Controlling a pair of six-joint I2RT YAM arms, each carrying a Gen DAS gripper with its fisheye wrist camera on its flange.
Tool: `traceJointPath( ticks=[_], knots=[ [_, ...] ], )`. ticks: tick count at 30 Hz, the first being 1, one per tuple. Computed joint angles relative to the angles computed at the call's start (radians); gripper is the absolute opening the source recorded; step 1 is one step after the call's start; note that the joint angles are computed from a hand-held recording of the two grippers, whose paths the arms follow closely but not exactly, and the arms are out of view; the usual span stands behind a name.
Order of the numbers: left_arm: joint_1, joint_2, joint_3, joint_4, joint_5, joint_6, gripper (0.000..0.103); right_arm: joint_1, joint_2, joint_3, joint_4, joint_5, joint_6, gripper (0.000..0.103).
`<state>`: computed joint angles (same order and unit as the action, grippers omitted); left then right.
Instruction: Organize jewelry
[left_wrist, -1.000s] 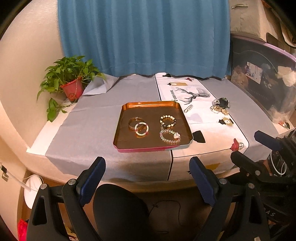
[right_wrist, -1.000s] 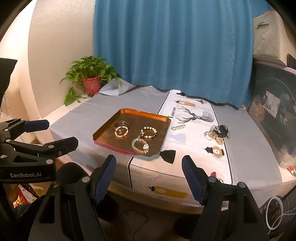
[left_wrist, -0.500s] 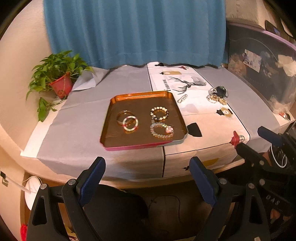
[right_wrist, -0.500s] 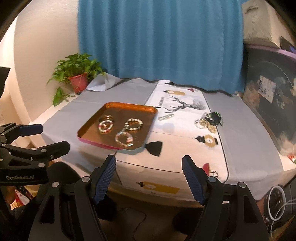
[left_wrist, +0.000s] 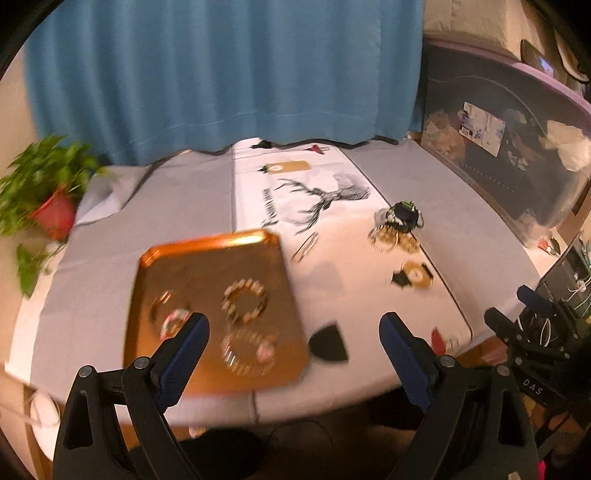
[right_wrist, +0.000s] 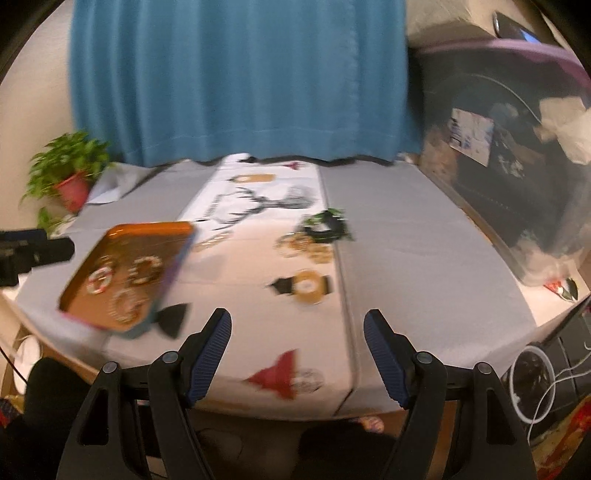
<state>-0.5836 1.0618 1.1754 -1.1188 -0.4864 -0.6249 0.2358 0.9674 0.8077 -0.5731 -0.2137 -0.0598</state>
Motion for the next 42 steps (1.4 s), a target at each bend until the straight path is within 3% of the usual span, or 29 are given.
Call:
traceJointPath(
  ticks=[5,10,15,17,23,29,32,34,37,39,42],
  knots=[
    [0.189,0.264,0.09,0.244,0.163,0.282,0.093,-0.108,0.297,0.081,0.172,-0.034,-0.067,0.076],
    [0.269,0.589,0.276,0.397,0.262,0.484,0.093,-0.134,0.621,0.252,0.293,-0.057,-0.069,0.076],
    [0.311,0.848,0.473,0.427,0.336,0.611,0.093,-0.124,0.895,0.48,0.271,-0.049,-0.09,0.076],
    [0.339,0.93,0.543,0.433,0.409,0.64,0.093,-0.119,0.962,0.544,0.255,-0.048,-0.103,0.076],
    [0.355,1.084,0.696,0.409,0.474,0.753,0.092,-0.103,1.088,0.67,0.234,-0.036,-0.163,0.076],
    [0.354,1.133,0.745,0.39,0.514,0.856,0.092,-0.084,1.143,0.739,0.209,-0.029,-0.191,0.076],
    [0.374,1.189,0.842,0.317,0.571,0.877,0.09,-0.074,1.168,0.772,0.206,-0.011,-0.202,0.076],
    [0.397,1.243,0.939,0.237,0.642,0.901,0.086,-0.076,1.185,0.797,0.201,-0.014,-0.216,0.076],
    [0.425,1.34,1.113,0.095,0.751,0.933,0.072,-0.084,1.208,0.83,0.195,-0.025,-0.255,0.076],
    [0.43,1.383,1.183,0.036,0.766,0.958,0.053,-0.088,1.217,0.844,0.193,-0.024,-0.277,0.076],
    [0.429,1.365,1.142,0.065,0.768,0.997,0.053,-0.092,1.225,0.855,0.189,-0.032,-0.286,0.076]
  ],
)
